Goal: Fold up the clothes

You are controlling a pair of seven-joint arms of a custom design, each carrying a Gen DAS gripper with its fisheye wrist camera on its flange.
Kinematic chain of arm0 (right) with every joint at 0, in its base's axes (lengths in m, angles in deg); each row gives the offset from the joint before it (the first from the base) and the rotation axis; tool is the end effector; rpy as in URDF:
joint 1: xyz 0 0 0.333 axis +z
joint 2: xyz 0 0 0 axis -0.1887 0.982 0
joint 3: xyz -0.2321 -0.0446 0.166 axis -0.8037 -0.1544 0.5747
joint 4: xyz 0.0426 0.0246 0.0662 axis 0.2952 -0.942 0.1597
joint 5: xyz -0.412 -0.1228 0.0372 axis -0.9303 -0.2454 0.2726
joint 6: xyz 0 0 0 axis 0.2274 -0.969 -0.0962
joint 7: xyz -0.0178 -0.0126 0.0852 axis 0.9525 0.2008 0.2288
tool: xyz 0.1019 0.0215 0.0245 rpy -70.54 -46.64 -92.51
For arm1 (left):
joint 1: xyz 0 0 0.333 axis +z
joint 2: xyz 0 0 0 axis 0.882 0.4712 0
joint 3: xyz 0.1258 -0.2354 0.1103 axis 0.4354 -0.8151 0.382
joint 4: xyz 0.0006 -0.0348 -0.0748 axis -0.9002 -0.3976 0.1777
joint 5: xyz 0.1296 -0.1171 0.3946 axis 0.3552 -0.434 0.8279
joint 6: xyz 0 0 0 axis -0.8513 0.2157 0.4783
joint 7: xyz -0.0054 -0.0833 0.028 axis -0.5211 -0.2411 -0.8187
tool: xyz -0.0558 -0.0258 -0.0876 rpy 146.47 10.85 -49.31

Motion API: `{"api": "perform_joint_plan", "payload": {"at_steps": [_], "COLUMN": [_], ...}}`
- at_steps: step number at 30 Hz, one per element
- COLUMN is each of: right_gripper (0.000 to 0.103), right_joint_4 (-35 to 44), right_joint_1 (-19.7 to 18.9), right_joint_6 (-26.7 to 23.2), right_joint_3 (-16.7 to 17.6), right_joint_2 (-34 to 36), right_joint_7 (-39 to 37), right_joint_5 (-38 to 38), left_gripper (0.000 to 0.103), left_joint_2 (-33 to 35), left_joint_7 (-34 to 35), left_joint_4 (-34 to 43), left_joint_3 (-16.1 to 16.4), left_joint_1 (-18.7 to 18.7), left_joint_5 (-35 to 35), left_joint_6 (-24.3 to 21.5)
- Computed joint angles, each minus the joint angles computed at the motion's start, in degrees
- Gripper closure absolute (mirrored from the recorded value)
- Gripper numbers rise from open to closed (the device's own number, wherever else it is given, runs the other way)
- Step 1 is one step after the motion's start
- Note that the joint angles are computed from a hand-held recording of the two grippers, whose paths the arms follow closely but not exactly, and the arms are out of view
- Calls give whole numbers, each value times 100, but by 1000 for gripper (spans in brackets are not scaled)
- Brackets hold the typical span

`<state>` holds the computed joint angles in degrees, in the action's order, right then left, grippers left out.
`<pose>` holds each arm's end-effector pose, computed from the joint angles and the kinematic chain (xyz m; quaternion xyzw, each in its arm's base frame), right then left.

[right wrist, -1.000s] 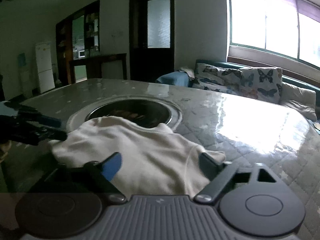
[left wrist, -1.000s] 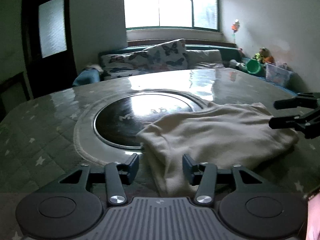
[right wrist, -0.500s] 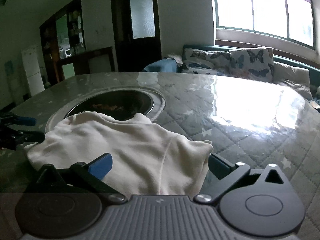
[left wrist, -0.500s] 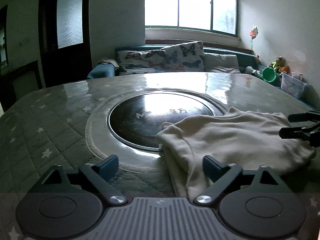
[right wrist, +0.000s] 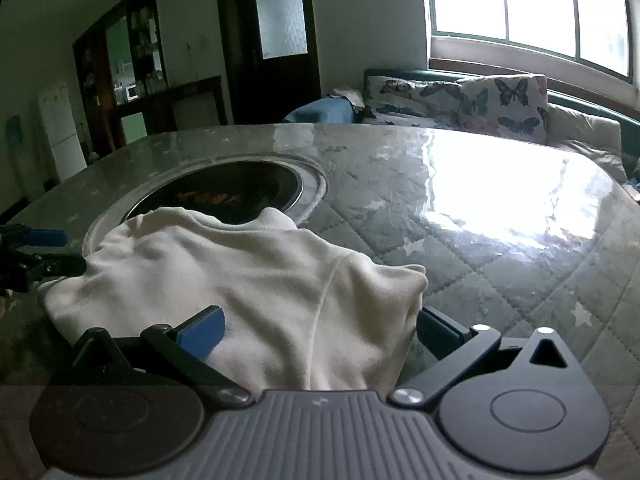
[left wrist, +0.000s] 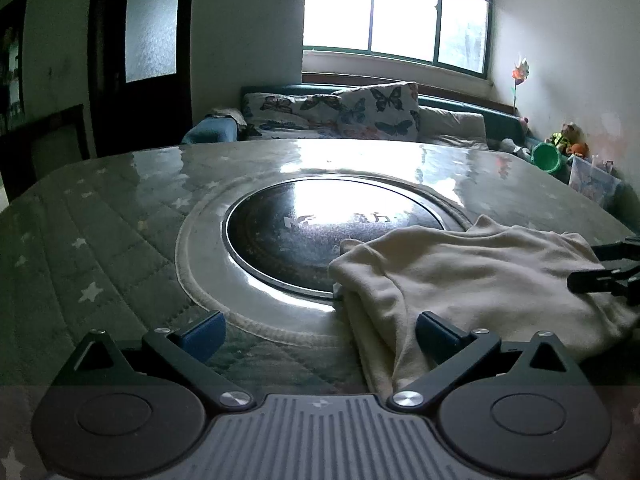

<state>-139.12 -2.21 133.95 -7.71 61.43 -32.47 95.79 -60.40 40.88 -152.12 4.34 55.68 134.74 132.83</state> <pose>0.6115 0.0783 0.3596 -0.7600 0.4715 -0.1871 0.4062 0.5726 -0.2077 0.3654 -0.6141 0.6350 -0.3574 0.3031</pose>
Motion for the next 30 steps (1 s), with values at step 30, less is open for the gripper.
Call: {"api": "perform_joint_plan", "payload": {"at_steps": [30], "right_gripper": [0], "right_joint_4": [-17], "right_joint_1": [-11], "right_joint_6": [-17], "right_joint_3": [2], "right_joint_2": [23], "right_joint_7": [409], "right_joint_5": [-426], "left_gripper": [0], "left_joint_2": [47], "left_joint_7": [59], "left_joint_4": [-30], "left_joint_3": [91], "left_joint_1": [71], "left_joint_5": [-317], "left_joint_6": [357]}}
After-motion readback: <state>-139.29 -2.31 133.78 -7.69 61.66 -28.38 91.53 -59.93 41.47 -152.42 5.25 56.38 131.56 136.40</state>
